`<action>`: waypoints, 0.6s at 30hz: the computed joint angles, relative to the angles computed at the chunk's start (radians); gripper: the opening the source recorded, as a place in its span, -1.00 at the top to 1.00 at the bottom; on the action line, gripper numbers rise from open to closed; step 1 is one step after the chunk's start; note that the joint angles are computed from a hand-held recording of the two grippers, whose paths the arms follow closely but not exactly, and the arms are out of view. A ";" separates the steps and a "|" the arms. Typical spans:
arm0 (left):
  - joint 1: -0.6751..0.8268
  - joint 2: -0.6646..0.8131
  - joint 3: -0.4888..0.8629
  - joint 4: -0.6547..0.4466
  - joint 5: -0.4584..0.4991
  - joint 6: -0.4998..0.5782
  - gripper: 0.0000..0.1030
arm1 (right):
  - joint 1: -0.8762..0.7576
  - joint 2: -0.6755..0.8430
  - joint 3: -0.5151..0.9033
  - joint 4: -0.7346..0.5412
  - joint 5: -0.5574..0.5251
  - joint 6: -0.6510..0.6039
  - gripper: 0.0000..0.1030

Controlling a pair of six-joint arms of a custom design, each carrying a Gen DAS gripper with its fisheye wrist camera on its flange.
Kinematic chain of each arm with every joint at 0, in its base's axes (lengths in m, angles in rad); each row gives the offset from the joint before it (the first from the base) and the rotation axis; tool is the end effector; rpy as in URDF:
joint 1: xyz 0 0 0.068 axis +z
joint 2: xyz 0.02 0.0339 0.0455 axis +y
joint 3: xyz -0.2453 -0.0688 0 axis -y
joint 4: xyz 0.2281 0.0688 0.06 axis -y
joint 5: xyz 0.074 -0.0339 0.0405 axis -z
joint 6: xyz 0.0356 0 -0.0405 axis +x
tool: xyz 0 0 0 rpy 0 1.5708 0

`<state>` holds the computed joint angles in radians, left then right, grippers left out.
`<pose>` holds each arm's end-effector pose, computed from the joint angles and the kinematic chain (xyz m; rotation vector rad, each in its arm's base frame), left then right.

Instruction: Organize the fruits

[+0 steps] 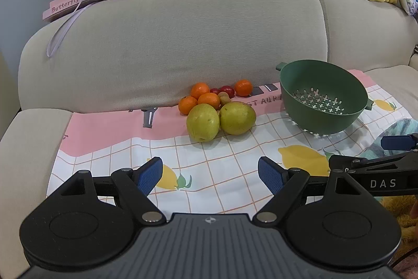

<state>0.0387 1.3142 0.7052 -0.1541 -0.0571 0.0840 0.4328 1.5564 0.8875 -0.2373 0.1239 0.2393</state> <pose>0.2581 0.0120 0.1938 0.0244 2.3357 0.1278 0.2742 0.1219 0.1783 -0.1861 2.4652 0.1365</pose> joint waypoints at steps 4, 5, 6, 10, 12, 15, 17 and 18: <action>0.002 0.001 0.000 -0.002 0.001 -0.003 -0.88 | 0.000 0.003 0.002 0.000 0.000 -0.001 -0.93; 0.001 0.002 0.003 -0.004 0.000 -0.004 -0.88 | 0.001 0.003 0.001 0.000 0.000 -0.001 -0.93; 0.002 0.001 0.002 -0.004 0.001 -0.004 -0.88 | 0.001 0.004 0.001 0.000 0.001 0.000 -0.93; 0.004 -0.001 -0.001 0.000 0.009 0.003 -0.88 | 0.002 0.004 -0.004 0.007 -0.002 0.001 -0.93; 0.005 -0.007 -0.006 0.009 0.022 0.020 -0.88 | 0.002 0.003 -0.010 0.016 -0.007 0.002 -0.93; 0.011 -0.010 0.001 0.004 0.048 0.035 -0.87 | 0.001 0.001 -0.023 0.042 -0.028 -0.001 -0.92; 0.026 -0.003 0.014 -0.005 0.080 0.041 -0.80 | 0.000 -0.001 -0.036 0.070 -0.047 -0.006 -0.92; 0.032 0.002 0.021 -0.010 0.093 0.042 -0.78 | -0.003 -0.001 -0.039 0.081 -0.058 -0.009 -0.92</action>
